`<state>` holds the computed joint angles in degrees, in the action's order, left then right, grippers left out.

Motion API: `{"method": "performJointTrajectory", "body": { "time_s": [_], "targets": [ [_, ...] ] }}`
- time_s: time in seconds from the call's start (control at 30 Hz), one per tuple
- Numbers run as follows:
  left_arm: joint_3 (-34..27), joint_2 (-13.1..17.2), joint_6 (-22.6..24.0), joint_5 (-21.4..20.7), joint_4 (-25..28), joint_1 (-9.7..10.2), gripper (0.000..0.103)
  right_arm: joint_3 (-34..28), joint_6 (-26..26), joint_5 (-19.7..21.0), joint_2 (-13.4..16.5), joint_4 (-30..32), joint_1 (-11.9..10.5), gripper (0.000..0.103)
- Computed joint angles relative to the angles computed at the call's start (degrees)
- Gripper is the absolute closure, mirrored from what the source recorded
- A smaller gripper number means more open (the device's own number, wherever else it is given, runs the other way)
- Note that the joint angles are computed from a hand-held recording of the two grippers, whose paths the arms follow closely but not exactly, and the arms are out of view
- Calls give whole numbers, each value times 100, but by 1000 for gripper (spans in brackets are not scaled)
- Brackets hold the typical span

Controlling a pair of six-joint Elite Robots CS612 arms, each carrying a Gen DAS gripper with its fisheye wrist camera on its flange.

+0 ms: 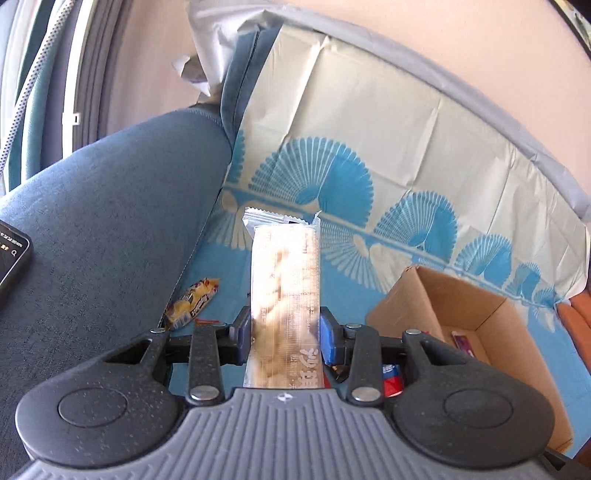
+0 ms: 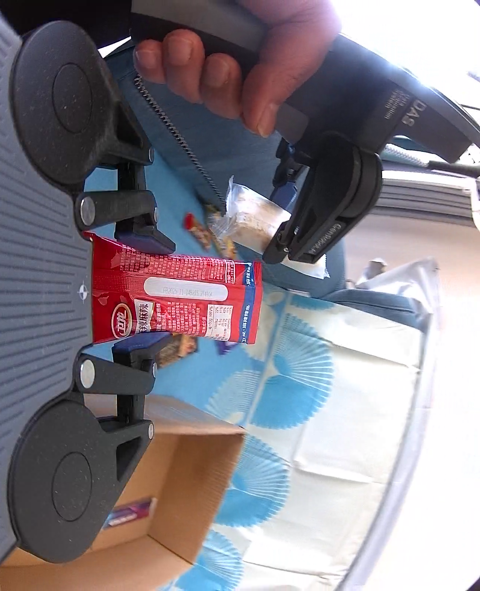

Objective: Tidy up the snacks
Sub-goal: 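Lift and carry the red bar and white cracker pack over the cardboard box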

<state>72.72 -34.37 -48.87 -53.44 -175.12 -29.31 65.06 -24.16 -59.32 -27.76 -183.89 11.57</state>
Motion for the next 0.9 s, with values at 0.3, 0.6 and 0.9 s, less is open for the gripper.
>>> {"method": "performJointTrajectory", "body": {
  "time_s": [0.3,0.6,0.9],
  "targets": [
    [-288,170,441,85,-147,-99,63,-29,320,95,-12,-366,-156,56],
    [-756,477,651,92,-355,-159,63,-174,616,-20,51,-509,-362,56],
    [-1318,806,1008,-120,-591,-238,63,-337,874,-356,147,-553,-517,56]
  ]
}}
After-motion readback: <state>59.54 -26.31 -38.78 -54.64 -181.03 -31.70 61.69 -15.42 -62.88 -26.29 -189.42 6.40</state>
